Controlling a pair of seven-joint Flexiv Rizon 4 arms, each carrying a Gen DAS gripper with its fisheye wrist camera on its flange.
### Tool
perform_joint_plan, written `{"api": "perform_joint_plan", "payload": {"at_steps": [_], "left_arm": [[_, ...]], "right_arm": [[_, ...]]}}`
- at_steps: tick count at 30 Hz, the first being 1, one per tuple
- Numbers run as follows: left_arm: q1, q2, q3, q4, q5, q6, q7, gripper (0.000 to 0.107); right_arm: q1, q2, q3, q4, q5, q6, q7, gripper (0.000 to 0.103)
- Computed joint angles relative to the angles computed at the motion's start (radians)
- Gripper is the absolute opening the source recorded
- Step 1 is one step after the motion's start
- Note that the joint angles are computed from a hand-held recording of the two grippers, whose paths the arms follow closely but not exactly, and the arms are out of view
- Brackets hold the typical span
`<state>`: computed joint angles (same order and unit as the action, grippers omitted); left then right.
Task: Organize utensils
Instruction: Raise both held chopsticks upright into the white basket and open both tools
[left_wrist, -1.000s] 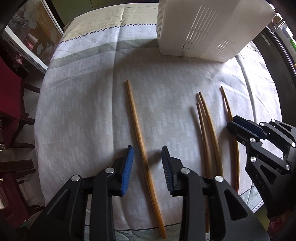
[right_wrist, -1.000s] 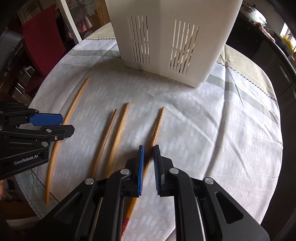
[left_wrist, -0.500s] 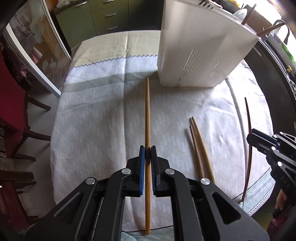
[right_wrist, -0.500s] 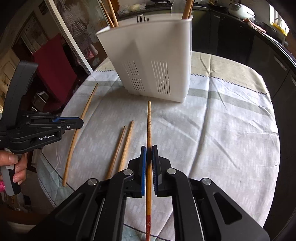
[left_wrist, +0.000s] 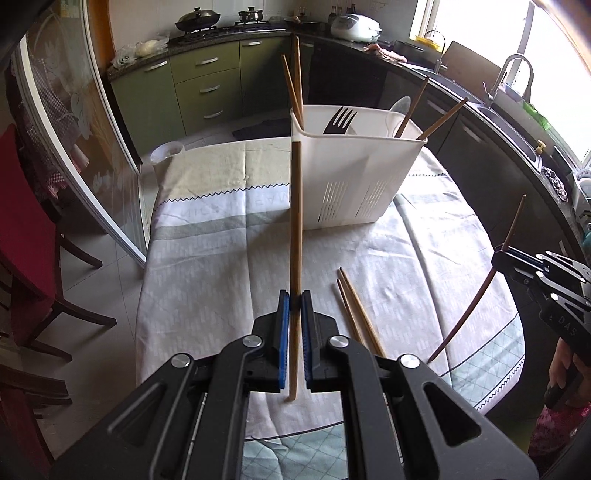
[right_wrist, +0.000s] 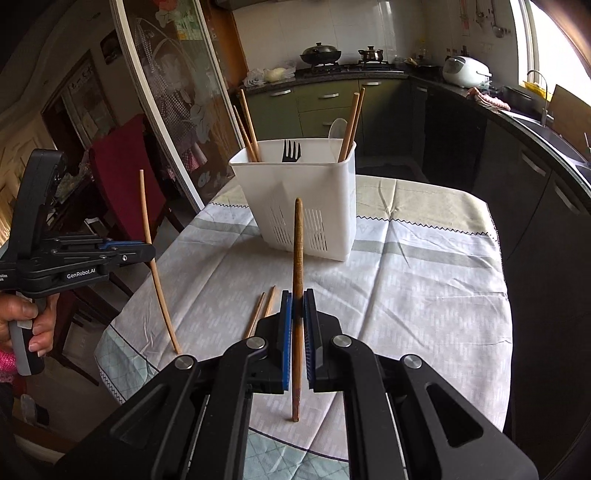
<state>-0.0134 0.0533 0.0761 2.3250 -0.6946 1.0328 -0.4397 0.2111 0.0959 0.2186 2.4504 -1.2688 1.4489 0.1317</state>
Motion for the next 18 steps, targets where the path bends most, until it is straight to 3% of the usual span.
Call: {"api": "perform_joint_plan", "payload": {"at_steps": [18], "left_arm": [[-0.023,0.041,0.008,0.011,-0.041,-0.006,0.056,0.006]], "right_arm": [[-0.011,0.009,-0.002,0.0,-0.027,0.023,0.012,0.007]]}}
